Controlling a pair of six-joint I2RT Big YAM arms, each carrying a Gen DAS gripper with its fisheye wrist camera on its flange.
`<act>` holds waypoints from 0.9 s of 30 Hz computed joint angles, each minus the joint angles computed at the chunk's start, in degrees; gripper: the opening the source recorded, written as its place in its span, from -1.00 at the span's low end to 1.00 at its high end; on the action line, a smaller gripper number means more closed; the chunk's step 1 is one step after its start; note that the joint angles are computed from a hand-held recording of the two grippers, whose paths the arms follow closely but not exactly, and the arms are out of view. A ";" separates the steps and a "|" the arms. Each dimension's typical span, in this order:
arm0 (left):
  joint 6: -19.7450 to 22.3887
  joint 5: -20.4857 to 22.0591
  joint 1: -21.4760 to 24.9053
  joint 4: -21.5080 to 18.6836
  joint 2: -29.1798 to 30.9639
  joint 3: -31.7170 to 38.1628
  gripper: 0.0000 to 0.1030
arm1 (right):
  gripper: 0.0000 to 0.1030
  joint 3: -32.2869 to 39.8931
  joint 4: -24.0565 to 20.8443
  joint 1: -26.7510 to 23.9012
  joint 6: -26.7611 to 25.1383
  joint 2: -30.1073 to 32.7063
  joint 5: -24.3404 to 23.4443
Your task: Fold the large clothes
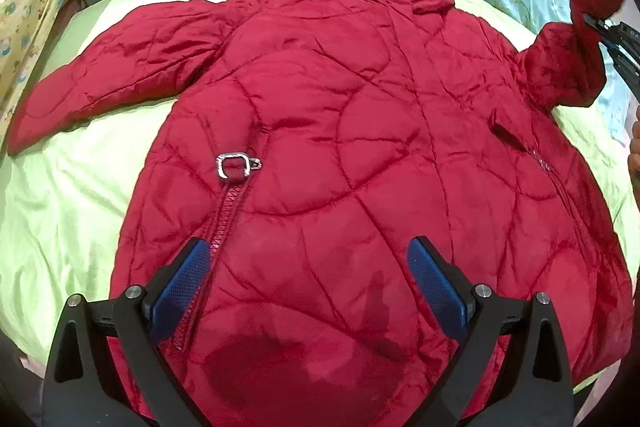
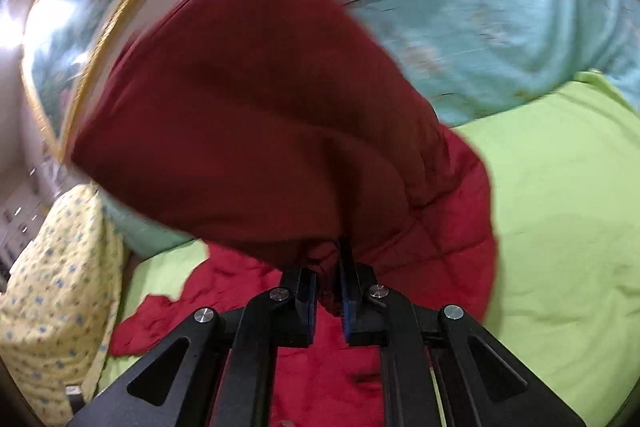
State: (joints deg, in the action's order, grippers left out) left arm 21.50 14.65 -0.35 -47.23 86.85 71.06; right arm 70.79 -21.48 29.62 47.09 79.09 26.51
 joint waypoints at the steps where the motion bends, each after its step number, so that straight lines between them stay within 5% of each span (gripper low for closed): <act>1: -0.06 0.23 0.14 -0.07 0.23 0.29 0.94 | -0.84 2.16 -0.06 0.58 -0.94 1.85 -1.35; 9: -3.29 9.07 3.34 -3.63 5.28 6.68 0.94 | -0.84 15.33 -3.43 3.00 -4.09 14.46 -10.66; 14: -5.24 15.79 5.14 -7.98 9.35 12.27 0.94 | -0.85 28.39 -11.14 4.51 -5.78 25.93 -14.72; 19: -7.30 21.30 5.92 -11.61 13.43 18.88 0.94 | -0.85 40.61 -19.59 5.53 -7.76 35.88 -15.66; 27: -12.67 28.04 3.75 -21.58 26.22 37.69 0.94 | -0.83 44.95 -22.49 7.42 -10.45 40.23 -14.36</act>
